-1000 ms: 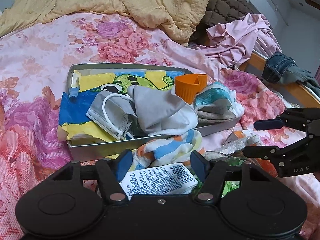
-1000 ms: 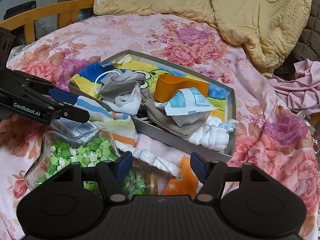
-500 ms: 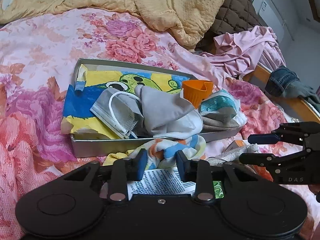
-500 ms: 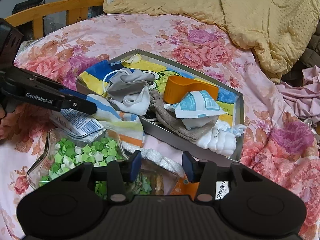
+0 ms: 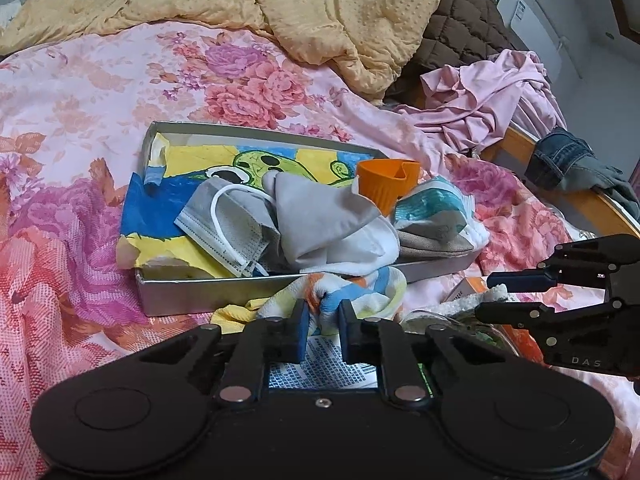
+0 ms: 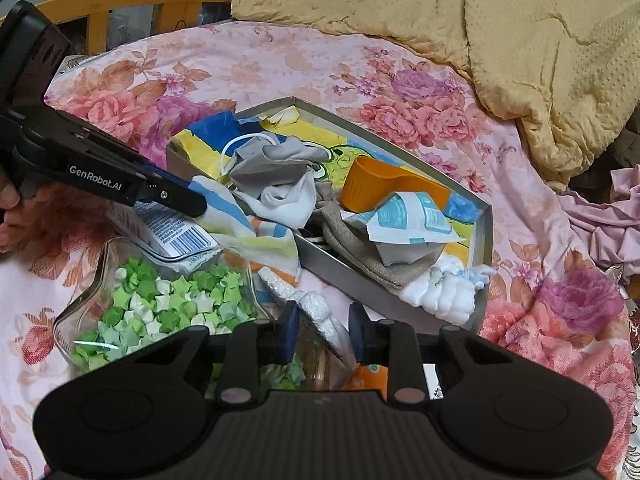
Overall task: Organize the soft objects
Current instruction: 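Grasp the striped towel with the left tool while the right tool grasps the white foam net, then carry the striped towel with the left tool while the right tool carries the foam net to the tray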
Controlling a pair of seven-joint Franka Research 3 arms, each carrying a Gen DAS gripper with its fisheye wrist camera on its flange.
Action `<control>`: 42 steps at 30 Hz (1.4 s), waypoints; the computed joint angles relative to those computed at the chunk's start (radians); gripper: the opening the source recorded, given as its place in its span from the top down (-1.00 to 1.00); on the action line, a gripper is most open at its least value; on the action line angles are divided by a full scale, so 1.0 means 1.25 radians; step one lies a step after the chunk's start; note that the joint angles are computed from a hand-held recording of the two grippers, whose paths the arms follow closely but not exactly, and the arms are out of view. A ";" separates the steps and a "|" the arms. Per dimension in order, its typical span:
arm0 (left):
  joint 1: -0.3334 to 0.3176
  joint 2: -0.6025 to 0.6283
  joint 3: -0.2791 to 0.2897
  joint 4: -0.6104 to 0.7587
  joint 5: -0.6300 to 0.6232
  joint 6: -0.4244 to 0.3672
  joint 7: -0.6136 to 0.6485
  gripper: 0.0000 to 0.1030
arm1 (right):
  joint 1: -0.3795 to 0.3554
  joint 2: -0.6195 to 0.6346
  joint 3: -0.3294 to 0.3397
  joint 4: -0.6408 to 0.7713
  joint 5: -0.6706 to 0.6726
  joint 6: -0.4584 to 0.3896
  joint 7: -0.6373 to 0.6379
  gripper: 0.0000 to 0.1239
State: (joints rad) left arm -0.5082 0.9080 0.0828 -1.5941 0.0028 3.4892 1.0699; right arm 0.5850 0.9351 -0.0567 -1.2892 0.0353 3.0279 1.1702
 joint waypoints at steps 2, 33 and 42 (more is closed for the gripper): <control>-0.008 0.001 0.008 0.000 -0.008 0.004 0.000 0.70 | 0.004 -0.005 -0.005 -0.010 -0.002 0.015 -0.001 0.56; -0.429 -0.051 0.323 -0.122 -0.592 0.076 0.199 0.77 | -0.102 -0.110 0.174 -0.226 0.102 0.364 -0.116 0.78; -0.490 -0.065 0.351 -0.107 -0.774 0.105 0.348 0.77 | -0.126 -0.104 0.217 -0.214 0.096 0.409 -0.079 0.78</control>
State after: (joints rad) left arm -1.1207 0.8264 0.5213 -1.7276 -0.9650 3.6210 1.5053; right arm 0.4269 0.8054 0.2148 -1.5569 0.1555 3.5390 1.0711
